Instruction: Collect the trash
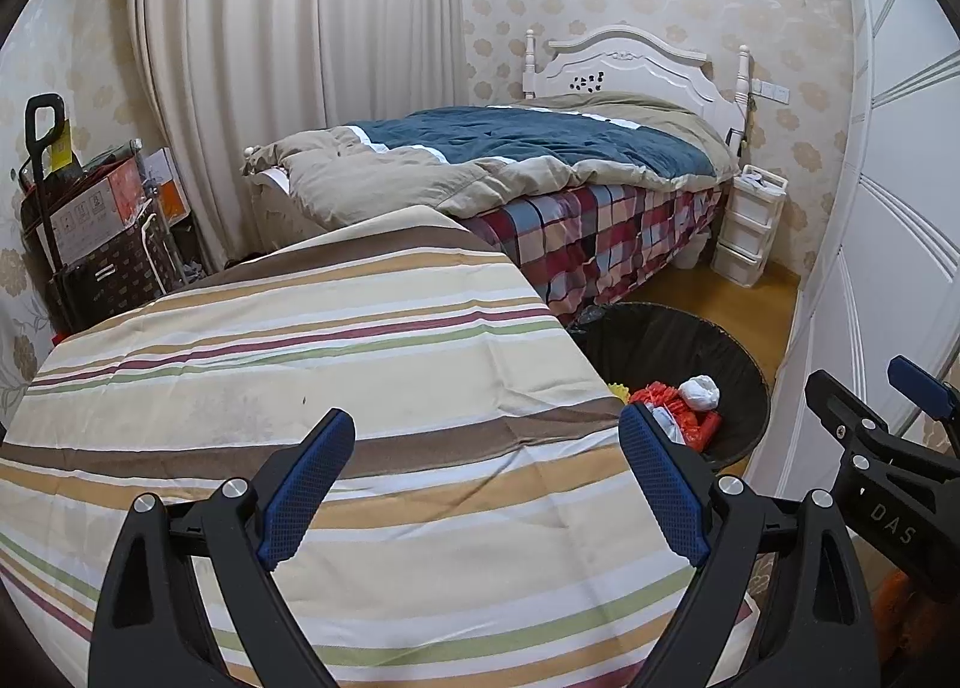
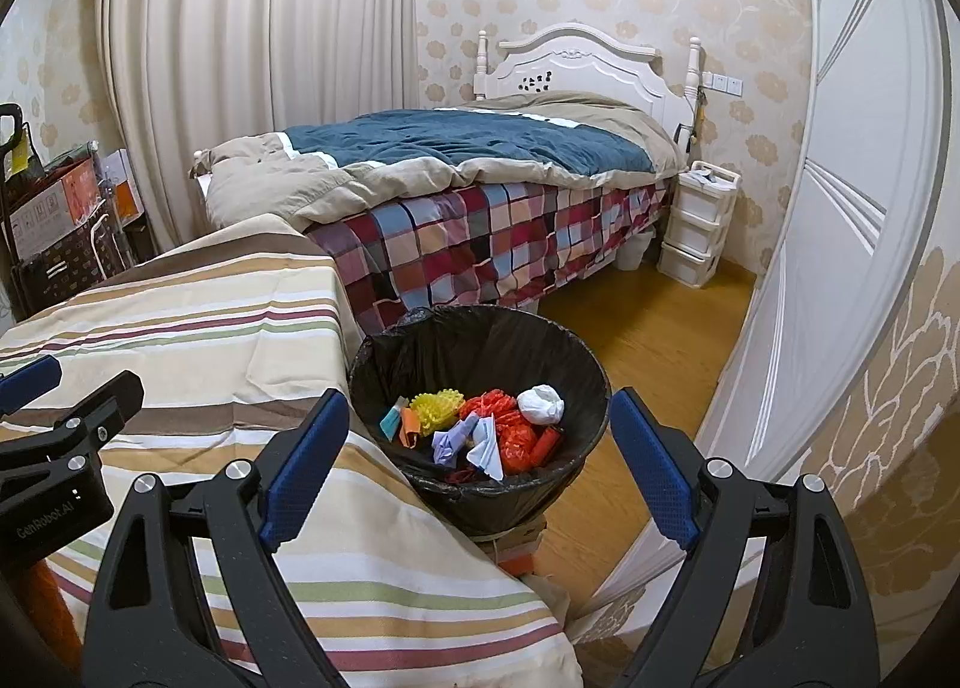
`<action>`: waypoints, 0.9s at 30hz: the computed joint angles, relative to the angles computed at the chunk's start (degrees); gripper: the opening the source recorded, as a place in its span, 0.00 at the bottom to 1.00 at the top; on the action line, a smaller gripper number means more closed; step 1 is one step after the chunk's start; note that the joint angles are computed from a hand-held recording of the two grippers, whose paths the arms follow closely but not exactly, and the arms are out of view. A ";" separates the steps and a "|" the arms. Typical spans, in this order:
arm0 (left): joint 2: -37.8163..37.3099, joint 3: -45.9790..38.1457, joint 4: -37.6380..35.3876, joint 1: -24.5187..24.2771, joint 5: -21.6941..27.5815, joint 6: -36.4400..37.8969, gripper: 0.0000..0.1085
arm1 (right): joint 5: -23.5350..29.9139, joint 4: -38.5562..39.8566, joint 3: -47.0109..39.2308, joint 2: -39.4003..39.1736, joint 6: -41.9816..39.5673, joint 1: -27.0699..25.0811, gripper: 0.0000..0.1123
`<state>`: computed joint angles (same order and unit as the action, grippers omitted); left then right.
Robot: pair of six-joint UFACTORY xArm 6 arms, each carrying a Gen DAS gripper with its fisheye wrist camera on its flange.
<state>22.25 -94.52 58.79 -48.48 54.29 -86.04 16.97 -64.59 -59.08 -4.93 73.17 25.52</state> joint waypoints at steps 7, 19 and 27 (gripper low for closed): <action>-0.12 0.19 -0.03 0.10 -0.22 0.06 0.82 | -0.04 -0.02 -0.04 0.06 -0.03 -0.01 0.77; -0.28 0.49 0.04 0.13 -0.29 -0.16 0.82 | 0.11 0.14 -0.06 0.06 -0.16 0.10 0.77; -0.40 0.77 0.21 0.16 -0.36 -0.29 0.82 | 0.06 0.14 -0.05 0.04 -0.11 0.10 0.77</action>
